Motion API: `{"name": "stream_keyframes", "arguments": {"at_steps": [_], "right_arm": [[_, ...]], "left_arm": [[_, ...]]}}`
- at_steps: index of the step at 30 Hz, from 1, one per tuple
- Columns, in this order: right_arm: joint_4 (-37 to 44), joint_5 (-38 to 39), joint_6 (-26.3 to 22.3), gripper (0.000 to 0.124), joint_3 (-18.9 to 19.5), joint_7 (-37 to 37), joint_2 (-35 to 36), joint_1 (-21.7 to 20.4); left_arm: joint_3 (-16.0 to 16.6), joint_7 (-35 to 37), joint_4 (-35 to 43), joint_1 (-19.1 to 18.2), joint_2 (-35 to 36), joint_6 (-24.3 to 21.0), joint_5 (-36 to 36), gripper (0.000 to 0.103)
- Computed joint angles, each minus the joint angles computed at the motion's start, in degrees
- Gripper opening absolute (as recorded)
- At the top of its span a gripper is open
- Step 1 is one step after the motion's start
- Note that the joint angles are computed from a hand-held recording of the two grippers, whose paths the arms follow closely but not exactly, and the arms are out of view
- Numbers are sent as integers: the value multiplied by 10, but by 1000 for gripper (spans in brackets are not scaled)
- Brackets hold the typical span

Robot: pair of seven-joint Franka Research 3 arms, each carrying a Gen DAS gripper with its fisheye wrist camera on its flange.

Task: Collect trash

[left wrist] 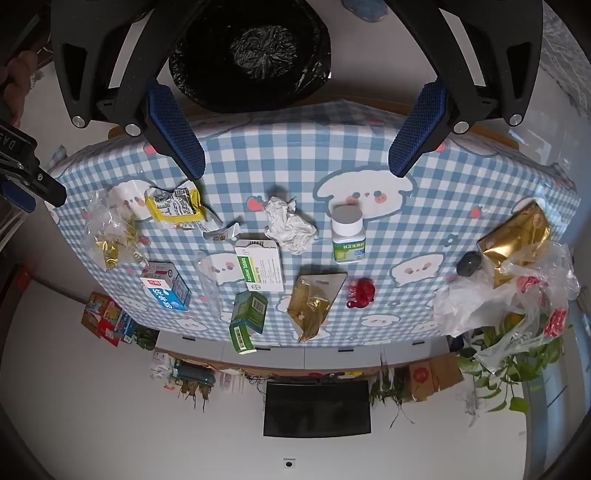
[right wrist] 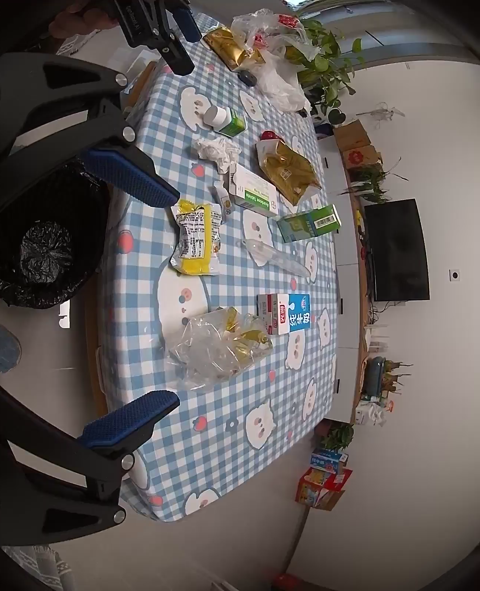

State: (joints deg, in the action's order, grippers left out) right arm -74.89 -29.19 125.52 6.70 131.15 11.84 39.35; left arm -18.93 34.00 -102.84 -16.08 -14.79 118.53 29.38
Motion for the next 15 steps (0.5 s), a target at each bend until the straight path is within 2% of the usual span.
{"name": "stream_keyframes", "arguments": {"at_steps": [15], "right_arm": [[5, -1, -6, 95, -1, -5, 3, 2]], "left_arm": [[-2, 4, 6, 0, 4, -9, 1, 97]]}}
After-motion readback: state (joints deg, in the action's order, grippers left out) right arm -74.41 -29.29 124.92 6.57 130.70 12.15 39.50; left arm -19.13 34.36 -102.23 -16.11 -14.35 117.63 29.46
